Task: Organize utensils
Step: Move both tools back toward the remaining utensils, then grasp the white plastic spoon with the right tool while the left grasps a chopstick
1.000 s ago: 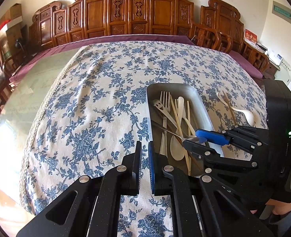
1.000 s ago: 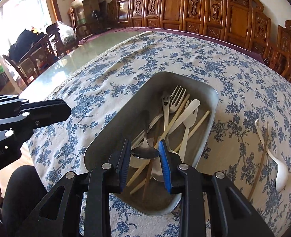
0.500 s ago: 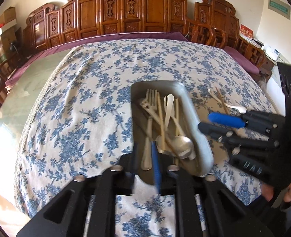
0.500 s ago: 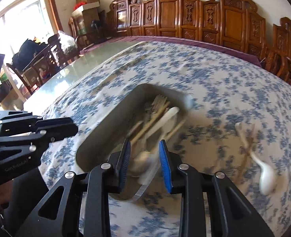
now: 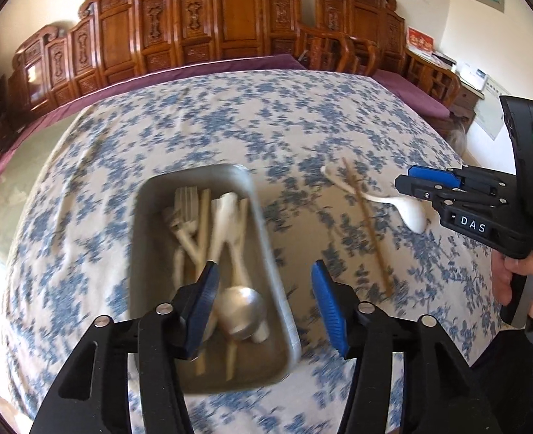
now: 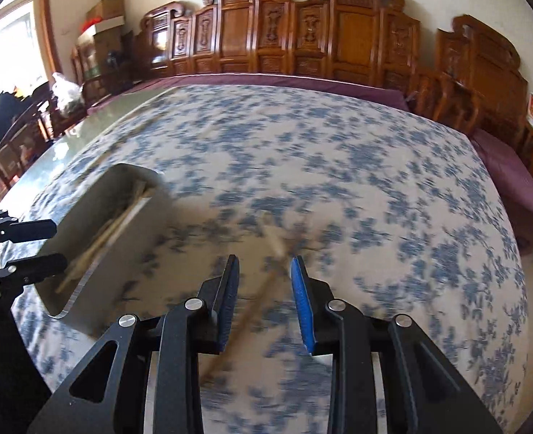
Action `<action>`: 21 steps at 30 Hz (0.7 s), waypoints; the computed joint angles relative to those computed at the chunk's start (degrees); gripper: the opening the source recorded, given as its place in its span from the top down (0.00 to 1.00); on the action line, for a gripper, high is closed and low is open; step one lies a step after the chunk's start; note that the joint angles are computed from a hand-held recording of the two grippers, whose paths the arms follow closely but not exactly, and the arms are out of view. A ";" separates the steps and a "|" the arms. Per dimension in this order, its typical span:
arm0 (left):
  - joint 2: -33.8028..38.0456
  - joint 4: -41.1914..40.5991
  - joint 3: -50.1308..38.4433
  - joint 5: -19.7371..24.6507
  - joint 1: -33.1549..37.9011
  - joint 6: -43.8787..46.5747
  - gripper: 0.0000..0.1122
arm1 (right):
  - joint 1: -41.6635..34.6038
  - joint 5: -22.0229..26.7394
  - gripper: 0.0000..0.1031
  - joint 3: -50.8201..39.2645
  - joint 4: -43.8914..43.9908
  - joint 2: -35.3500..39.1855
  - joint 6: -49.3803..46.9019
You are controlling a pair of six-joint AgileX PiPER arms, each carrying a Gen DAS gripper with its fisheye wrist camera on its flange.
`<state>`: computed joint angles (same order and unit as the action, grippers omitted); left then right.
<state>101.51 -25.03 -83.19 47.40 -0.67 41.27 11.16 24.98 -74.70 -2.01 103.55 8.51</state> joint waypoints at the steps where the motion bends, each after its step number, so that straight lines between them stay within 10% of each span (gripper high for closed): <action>1: 0.56 0.61 -0.26 -0.50 -1.34 -0.86 0.53 | -0.95 -0.42 0.69 0.54 0.77 0.11 -1.23; 13: 9.47 3.34 -4.86 -2.72 -12.27 -7.38 0.52 | -10.30 -4.38 0.63 4.23 20.97 3.24 -21.99; 21: 14.74 3.19 -8.11 -3.08 -16.48 -8.95 0.75 | -12.51 -3.06 0.63 2.84 25.16 4.97 -25.54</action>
<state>116.25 -21.84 -91.30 44.31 -17.15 32.33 -1.34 21.93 -71.87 23.16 108.52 -17.03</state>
